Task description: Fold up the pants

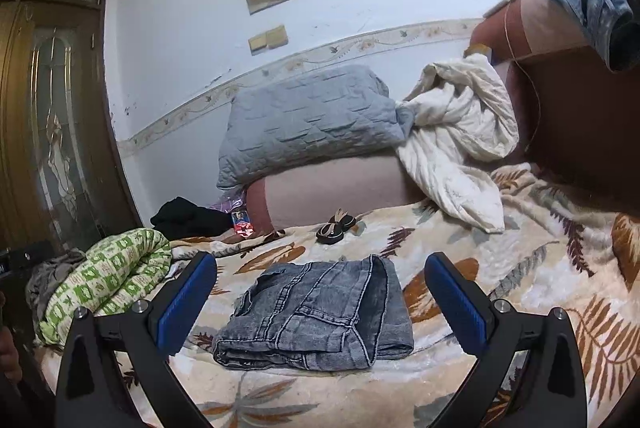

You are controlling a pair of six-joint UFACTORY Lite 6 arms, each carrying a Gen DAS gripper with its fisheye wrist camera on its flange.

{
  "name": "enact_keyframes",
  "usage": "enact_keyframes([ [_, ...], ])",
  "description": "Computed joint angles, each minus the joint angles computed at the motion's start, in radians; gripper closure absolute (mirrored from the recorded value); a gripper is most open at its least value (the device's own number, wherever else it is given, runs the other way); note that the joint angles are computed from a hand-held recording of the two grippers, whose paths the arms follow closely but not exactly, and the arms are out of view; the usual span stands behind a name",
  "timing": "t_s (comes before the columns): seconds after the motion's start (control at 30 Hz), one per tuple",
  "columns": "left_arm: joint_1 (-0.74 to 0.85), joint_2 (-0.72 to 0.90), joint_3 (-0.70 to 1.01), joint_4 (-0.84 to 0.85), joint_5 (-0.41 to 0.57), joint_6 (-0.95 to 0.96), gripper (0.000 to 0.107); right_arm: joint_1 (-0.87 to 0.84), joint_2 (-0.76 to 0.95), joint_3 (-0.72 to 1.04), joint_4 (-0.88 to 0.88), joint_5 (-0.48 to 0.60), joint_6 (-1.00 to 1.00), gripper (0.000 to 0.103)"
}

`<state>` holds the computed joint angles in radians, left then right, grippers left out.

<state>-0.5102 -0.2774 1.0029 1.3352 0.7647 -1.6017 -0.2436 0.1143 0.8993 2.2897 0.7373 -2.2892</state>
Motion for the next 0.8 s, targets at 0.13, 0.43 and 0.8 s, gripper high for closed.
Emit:
enact_keyframes([
  [0.13, -0.015, 0.005, 0.009, 0.006, 0.029, 0.003, 0.004, 0.013, -0.019, -0.028, 0.028, 0.018, -0.052, 0.000],
  [0.43, -0.024, -0.002, 0.015, 0.003, 0.066, 0.005, 0.004, 0.014, -0.023, -0.038, 0.034, 0.031, -0.069, 0.000],
  [0.8, -0.027, 0.010, 0.015, -0.022, 0.067, 0.005, 0.004, 0.013, -0.023, -0.041, 0.034, 0.042, -0.088, 0.000],
])
